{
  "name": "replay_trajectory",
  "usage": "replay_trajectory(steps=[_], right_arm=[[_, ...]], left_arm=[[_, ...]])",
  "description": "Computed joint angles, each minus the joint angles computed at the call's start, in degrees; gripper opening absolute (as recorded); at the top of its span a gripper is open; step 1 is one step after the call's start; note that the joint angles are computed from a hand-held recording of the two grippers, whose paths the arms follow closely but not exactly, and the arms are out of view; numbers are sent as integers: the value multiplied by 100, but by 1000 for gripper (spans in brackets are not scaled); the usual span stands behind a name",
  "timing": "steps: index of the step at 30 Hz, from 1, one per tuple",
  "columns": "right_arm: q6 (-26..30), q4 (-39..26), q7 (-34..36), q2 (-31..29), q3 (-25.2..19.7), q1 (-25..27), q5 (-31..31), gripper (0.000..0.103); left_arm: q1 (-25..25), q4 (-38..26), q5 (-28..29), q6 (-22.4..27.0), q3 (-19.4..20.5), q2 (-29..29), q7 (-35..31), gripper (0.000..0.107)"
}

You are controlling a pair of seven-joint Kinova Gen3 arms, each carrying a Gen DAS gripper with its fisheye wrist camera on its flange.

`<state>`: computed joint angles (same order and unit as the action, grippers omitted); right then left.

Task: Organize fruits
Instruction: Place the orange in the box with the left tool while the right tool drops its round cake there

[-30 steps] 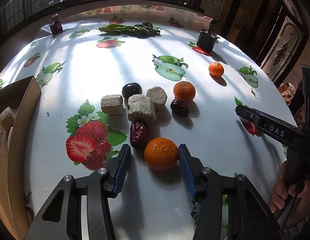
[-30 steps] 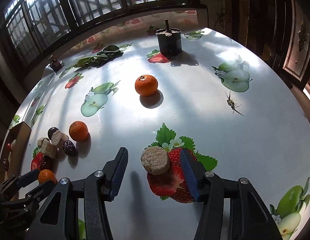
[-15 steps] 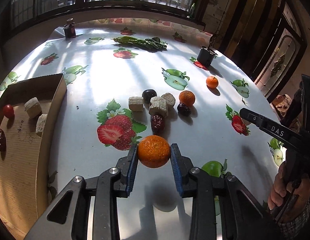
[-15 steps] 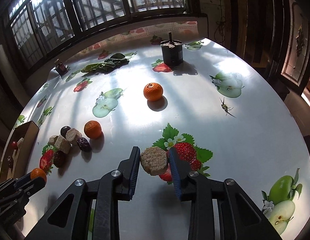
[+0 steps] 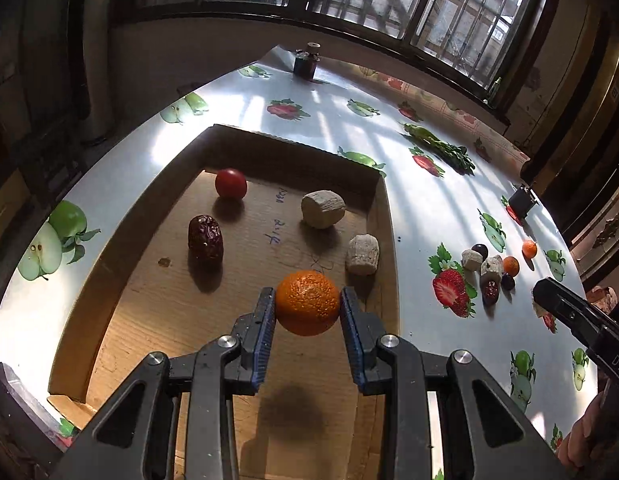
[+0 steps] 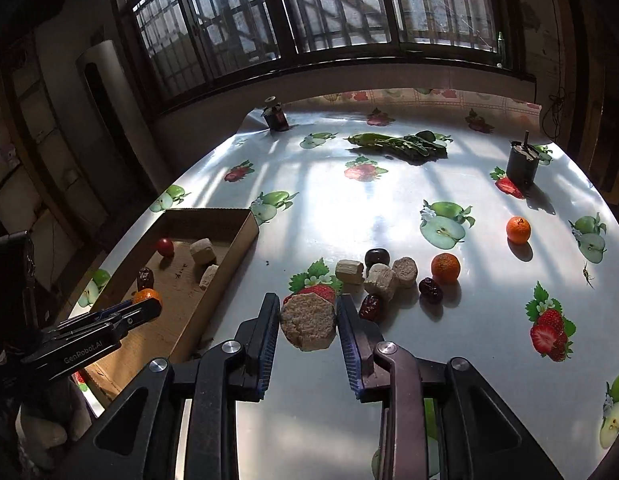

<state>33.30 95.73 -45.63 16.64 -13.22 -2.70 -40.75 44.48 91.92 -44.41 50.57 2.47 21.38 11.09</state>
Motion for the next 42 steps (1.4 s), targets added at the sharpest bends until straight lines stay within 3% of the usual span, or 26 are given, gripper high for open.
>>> replay_trajectory(steps=[6,12,20,27,33,42], right_arm=[[7,-384,-611,436,-136,-937,721,32],[156,-878,-1375,962,-47,-1753,1695,32],[280,-1311,-2132,1400,13,-2139,2460,33],[221,-1315,-2309,1392,-99,-2105,2597,33],[-57,-968,-2099,1082,-361,-1768,2322,33],[-348,-342,-1389,590,-674,-1083,1523,40]], left_arm=[[-367,706,193,-174,-32,-310,311,31],[-701,994,356,-581,17,-357,256,32],[-632,1171,123,-803,-40,-445,529,33],[-505,1223,-221,-602,32,-588,928,50],[-318,964,-512,26,239,-605,1115,58],[-13,398,-680,625,468,-442,860,59]])
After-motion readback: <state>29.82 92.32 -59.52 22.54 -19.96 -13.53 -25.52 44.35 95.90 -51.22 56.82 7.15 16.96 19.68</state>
